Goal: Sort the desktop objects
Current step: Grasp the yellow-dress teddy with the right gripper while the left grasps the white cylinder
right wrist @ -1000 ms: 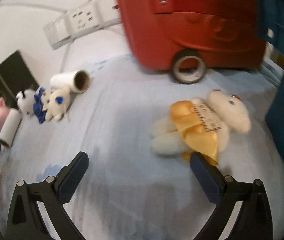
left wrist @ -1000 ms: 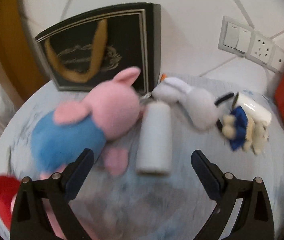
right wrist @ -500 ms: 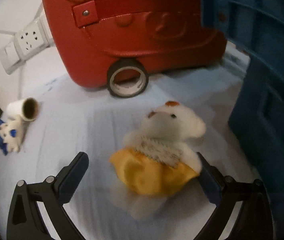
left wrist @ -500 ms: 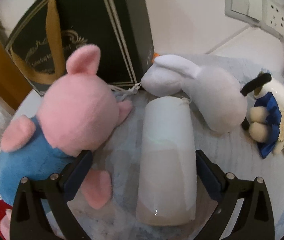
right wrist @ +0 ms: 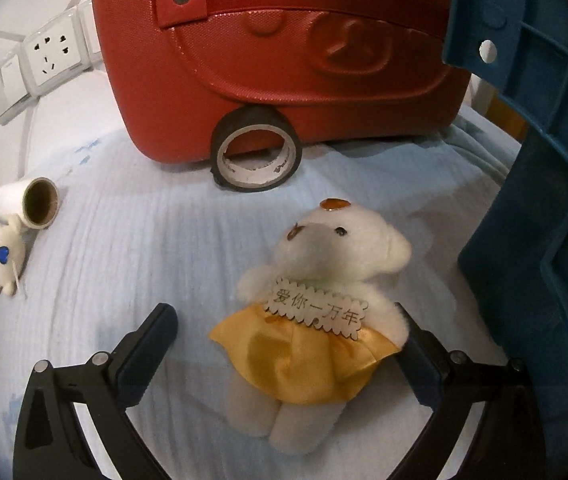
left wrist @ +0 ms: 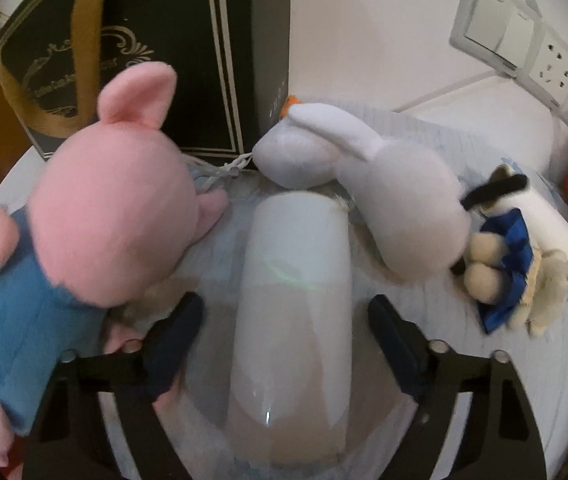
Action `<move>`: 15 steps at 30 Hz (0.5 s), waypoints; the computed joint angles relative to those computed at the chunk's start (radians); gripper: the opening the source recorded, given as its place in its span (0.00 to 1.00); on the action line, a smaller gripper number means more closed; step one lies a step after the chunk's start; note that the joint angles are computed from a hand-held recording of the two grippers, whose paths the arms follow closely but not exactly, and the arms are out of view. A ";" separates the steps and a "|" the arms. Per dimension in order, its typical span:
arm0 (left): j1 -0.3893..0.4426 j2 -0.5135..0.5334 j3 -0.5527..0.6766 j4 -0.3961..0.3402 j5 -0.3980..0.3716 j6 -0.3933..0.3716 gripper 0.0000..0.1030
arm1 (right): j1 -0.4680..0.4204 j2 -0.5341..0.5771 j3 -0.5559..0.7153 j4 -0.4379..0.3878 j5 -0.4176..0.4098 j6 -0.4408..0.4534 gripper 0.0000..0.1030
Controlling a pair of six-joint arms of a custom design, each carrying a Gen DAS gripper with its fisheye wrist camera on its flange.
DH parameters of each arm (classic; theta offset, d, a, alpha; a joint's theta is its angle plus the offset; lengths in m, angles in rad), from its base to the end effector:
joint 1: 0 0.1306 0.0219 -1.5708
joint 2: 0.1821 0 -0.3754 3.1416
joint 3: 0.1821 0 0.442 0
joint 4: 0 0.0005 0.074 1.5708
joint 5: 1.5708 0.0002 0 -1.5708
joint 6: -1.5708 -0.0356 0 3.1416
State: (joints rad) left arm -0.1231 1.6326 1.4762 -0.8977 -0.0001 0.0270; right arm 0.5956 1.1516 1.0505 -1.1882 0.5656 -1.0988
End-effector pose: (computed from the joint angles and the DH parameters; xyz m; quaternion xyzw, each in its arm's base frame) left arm 0.5985 -0.0746 0.3307 0.0464 0.9657 -0.0191 0.2548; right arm 0.3439 0.2094 0.3509 0.2746 0.9111 -0.0820 0.2962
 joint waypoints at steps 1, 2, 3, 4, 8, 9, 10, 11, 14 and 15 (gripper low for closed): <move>-0.002 -0.010 -0.009 0.001 0.001 -0.001 0.65 | 0.000 -0.011 -0.006 0.004 0.002 -0.007 0.96; -0.006 -0.027 -0.025 0.006 0.003 -0.005 0.60 | 0.002 -0.011 -0.005 0.004 0.010 -0.017 0.90; -0.009 -0.045 -0.042 0.011 0.007 -0.013 0.51 | 0.011 -0.022 -0.007 -0.009 0.032 -0.031 0.71; -0.011 -0.056 -0.052 0.012 0.010 -0.016 0.45 | 0.017 -0.033 -0.012 -0.003 0.046 -0.038 0.56; -0.021 -0.105 -0.101 0.029 0.006 -0.008 0.44 | 0.020 -0.070 -0.034 0.031 0.042 -0.031 0.47; -0.024 -0.116 -0.112 0.033 0.001 -0.007 0.44 | 0.021 -0.083 -0.040 0.036 0.039 -0.021 0.43; -0.026 -0.125 -0.120 0.032 -0.001 -0.007 0.44 | 0.024 -0.091 -0.043 0.036 0.037 -0.012 0.42; -0.027 -0.132 -0.124 0.029 0.000 -0.007 0.44 | 0.027 -0.097 -0.043 0.031 0.036 -0.002 0.41; -0.034 -0.162 -0.147 0.020 -0.006 -0.010 0.44 | 0.051 -0.116 -0.038 0.020 0.051 0.025 0.38; -0.036 -0.176 -0.158 0.015 -0.007 -0.010 0.44 | 0.059 -0.125 -0.038 0.019 0.057 0.035 0.37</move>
